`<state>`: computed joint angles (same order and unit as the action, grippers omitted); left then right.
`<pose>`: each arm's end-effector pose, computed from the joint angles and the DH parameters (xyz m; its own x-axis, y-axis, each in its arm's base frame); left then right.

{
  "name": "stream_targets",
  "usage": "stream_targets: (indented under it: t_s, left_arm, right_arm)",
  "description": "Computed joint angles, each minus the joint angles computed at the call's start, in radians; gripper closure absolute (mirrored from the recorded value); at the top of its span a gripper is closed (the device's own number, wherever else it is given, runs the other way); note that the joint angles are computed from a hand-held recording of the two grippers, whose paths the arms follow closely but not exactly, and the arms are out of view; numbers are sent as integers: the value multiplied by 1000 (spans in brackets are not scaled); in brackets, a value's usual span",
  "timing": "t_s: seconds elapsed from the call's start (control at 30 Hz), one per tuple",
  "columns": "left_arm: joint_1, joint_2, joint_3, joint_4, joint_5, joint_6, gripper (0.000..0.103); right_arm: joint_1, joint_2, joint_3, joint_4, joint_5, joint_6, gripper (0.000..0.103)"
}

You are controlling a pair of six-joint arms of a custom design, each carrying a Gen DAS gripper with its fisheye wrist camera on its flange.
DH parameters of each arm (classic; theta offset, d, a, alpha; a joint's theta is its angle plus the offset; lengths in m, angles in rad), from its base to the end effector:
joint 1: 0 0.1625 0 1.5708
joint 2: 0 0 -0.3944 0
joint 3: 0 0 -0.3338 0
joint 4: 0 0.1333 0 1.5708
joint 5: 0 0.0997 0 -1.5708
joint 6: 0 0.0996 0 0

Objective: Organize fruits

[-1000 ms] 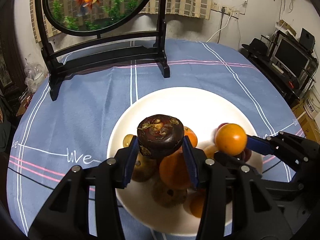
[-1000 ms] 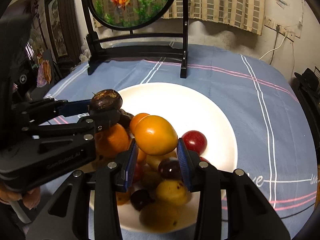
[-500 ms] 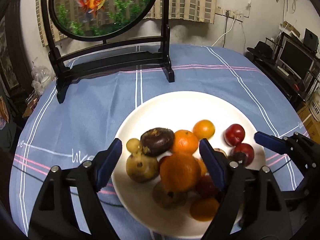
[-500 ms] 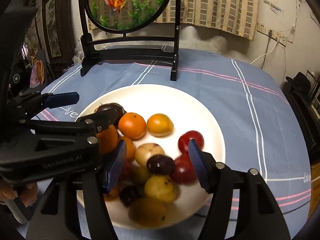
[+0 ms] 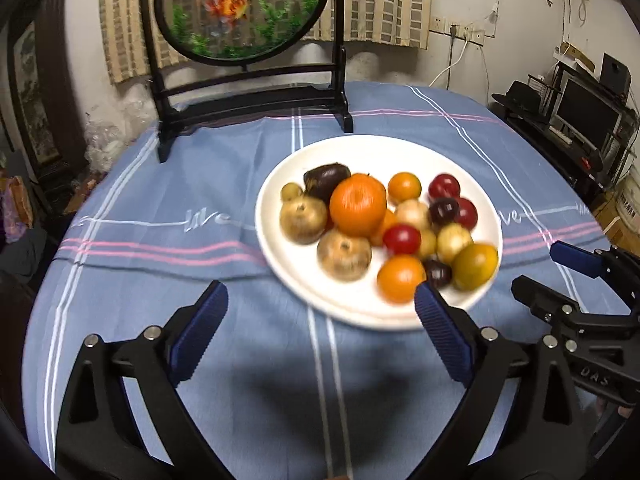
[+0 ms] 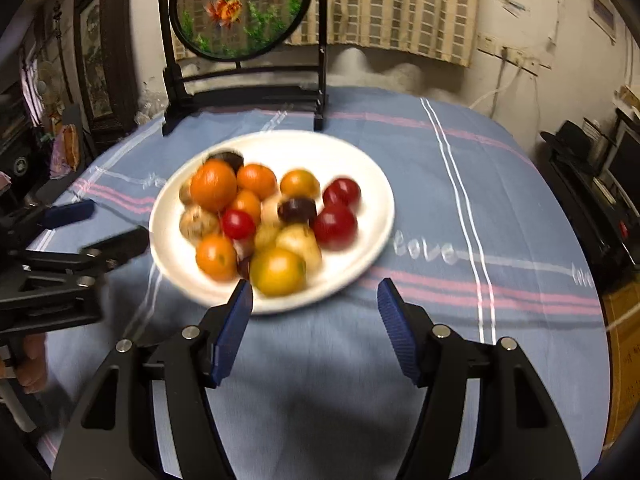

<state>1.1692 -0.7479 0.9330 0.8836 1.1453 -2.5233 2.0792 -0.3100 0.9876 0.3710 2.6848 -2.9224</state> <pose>-0.0636 -0.5961 0.2418 -0.5478 0.6088 -0.5738 0.8102 0.5571 -0.1824 0.3164 -0.4775 -0.0143 -0.6805 0.3367 0.6508 -0.2807 0.7006 -0.6560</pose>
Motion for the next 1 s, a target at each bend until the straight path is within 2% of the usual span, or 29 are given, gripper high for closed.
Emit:
stream_targets:
  t_s: [0.07,0.13,0.3,0.43,0.63,1.0]
  left_arm:
    - [-3,-81,132,-92,-13,35,3]
    - [-4,-122,191,-109,-16,40,3]
    - [-4,-207,293,-126,7,43,3]
    - [4,-232,314,-111,19,15,3]
    - [5,-245,334,-115,6,5,3]
    - [13,-246,338,-121,12,0,3]
  right_arm:
    - [11,14,9,33,10,67,37]
    - [22,37,2,82,35,138,37]
    - [45,54,16,125,58,240,37]
    - [56,58,29,143,72,292,37]
    - [65,63,45,151,72,337,37]
    - [72,77,40,158,75,353,37]
